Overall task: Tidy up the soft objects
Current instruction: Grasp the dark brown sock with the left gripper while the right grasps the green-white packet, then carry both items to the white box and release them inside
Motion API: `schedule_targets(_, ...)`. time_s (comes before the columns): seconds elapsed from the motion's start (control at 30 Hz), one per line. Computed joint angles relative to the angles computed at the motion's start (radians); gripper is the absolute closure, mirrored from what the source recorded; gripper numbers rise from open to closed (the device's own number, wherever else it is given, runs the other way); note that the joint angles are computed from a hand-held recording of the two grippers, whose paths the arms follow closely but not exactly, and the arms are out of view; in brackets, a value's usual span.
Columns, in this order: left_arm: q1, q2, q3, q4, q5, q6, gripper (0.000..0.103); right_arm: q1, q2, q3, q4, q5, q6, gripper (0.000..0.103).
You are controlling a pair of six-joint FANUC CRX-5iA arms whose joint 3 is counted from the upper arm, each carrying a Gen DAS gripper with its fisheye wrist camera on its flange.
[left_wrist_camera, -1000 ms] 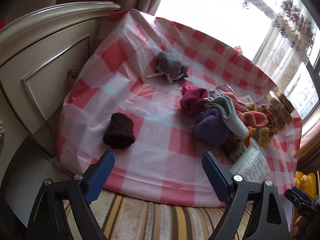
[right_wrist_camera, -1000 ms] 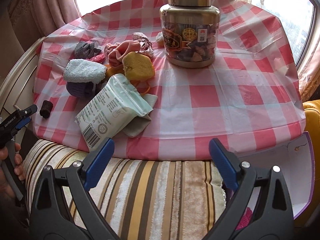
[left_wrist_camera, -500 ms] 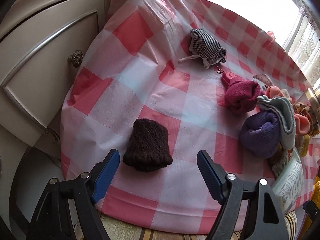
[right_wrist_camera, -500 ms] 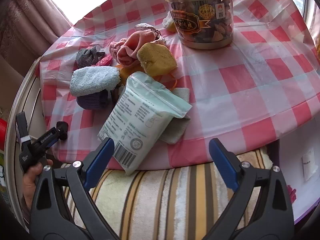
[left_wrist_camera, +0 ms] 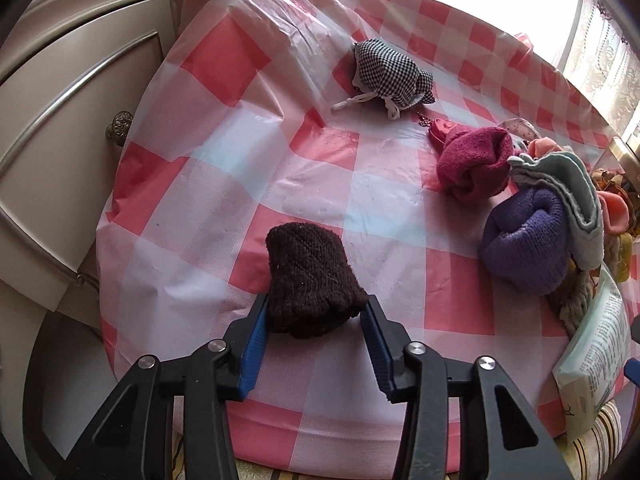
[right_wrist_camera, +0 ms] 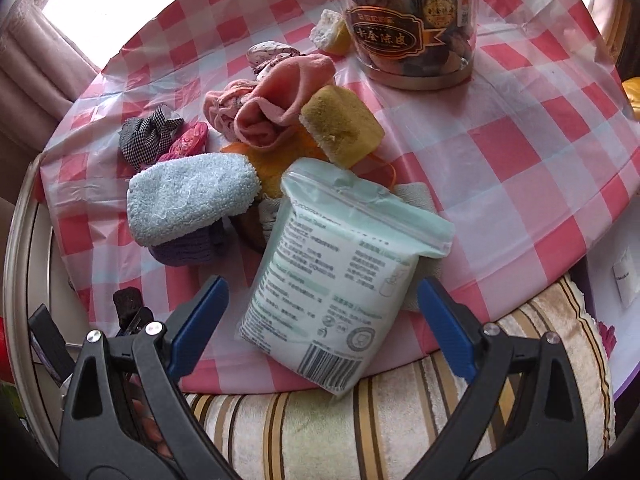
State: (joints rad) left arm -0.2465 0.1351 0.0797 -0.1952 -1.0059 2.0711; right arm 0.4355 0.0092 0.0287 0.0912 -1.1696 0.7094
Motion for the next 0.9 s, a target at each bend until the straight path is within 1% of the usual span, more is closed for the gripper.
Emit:
schedule_targets(0.1, 0.009, -0.007, -0.015, 0.016, 0.021, -0.006, 0.057, 0.031, 0.033, 0.002, 0.081, -0.022, -0.029, 0.007)
schedule_targets(0.23, 0.026, -0.031, -0.056, 0.053, 0.068, -0.016, 0.062, 0.039, 0.066, 0.006, 0.108, -0.043, -0.045, 0.007)
schedule_targets(0.3, 0.037, -0.042, -0.077, 0.08, 0.092, -0.029, 0.065, 0.037, 0.074, 0.003, 0.101, -0.046, -0.022, 0.007)
schedule_targets(0.37, 0.041, -0.049, -0.088, 0.093, 0.104, -0.032, 0.066, 0.04, 0.064, -0.016, 0.113, -0.029, -0.002, 0.007)
schedule_targets(0.43, 0.042, -0.055, -0.095, 0.096, 0.113, -0.033, 0.067, 0.043, 0.065, -0.021, 0.126, -0.024, 0.027, 0.007)
schedule_targets(0.53, 0.037, -0.07, -0.104, 0.093, 0.13, -0.035, 0.068, 0.049, 0.062, -0.03, 0.139, -0.014, 0.073, 0.01)
schedule_targets(0.67, 0.037, -0.098, -0.13, 0.116, 0.164, -0.045, 0.069, 0.057, 0.026, -0.067, 0.143, 0.015, 0.104, 0.013)
schedule_targets(0.73, 0.034, -0.107, -0.138, 0.127, 0.171, -0.049, 0.069, 0.051, -0.001, -0.089, 0.127, 0.042, 0.137, 0.015)
schedule_targets(0.9, 0.018, -0.123, -0.15, 0.145, 0.184, -0.063, 0.069, 0.042, -0.075, -0.137, 0.09, 0.074, 0.22, 0.02)
